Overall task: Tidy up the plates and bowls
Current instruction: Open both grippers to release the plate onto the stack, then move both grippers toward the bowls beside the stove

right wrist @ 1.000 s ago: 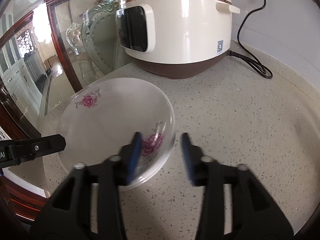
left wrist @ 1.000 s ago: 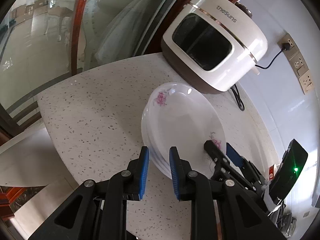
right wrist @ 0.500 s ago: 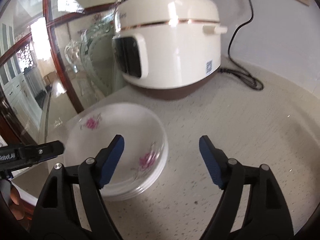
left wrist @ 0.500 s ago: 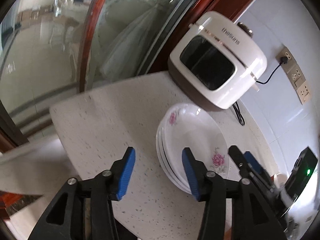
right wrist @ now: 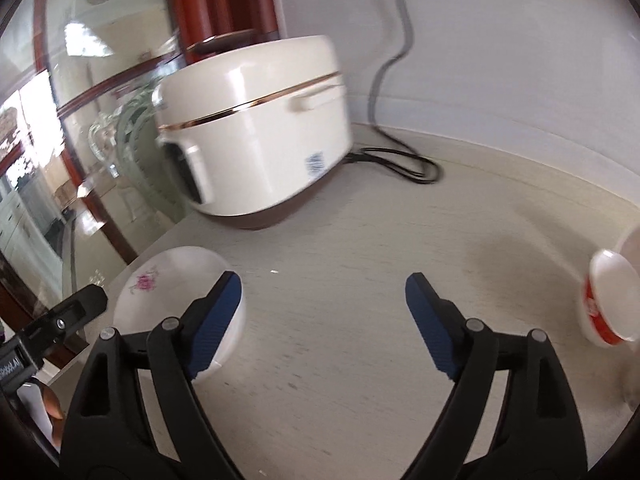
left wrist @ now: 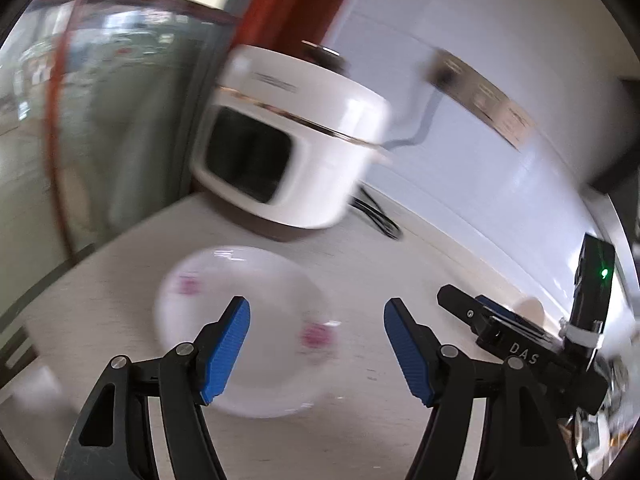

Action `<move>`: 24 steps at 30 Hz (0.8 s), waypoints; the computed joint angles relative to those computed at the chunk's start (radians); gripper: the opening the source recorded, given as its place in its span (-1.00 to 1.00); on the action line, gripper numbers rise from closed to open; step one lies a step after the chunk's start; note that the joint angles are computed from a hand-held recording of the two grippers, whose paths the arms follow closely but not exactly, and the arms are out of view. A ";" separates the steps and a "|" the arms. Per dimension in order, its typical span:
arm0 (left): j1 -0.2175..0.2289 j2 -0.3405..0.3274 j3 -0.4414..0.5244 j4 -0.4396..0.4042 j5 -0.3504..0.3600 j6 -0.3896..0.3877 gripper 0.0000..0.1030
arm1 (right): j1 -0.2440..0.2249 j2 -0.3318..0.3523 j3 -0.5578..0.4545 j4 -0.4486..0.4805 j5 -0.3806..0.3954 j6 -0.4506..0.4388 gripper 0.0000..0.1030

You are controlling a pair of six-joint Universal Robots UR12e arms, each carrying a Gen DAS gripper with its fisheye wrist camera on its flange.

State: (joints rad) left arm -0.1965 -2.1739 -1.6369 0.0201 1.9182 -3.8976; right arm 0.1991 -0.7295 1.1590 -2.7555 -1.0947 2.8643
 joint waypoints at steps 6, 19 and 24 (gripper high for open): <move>-0.012 -0.076 0.143 -0.013 -0.138 0.175 0.37 | -0.052 -0.028 0.035 -0.031 -0.063 0.058 0.67; -0.021 -0.233 0.492 -0.226 -0.400 0.438 0.43 | -0.165 -0.033 0.020 -0.037 -0.196 0.169 0.70; -0.012 -0.329 0.702 -0.381 -0.526 0.524 0.43 | -0.200 -0.006 -0.052 0.045 -0.209 0.192 0.70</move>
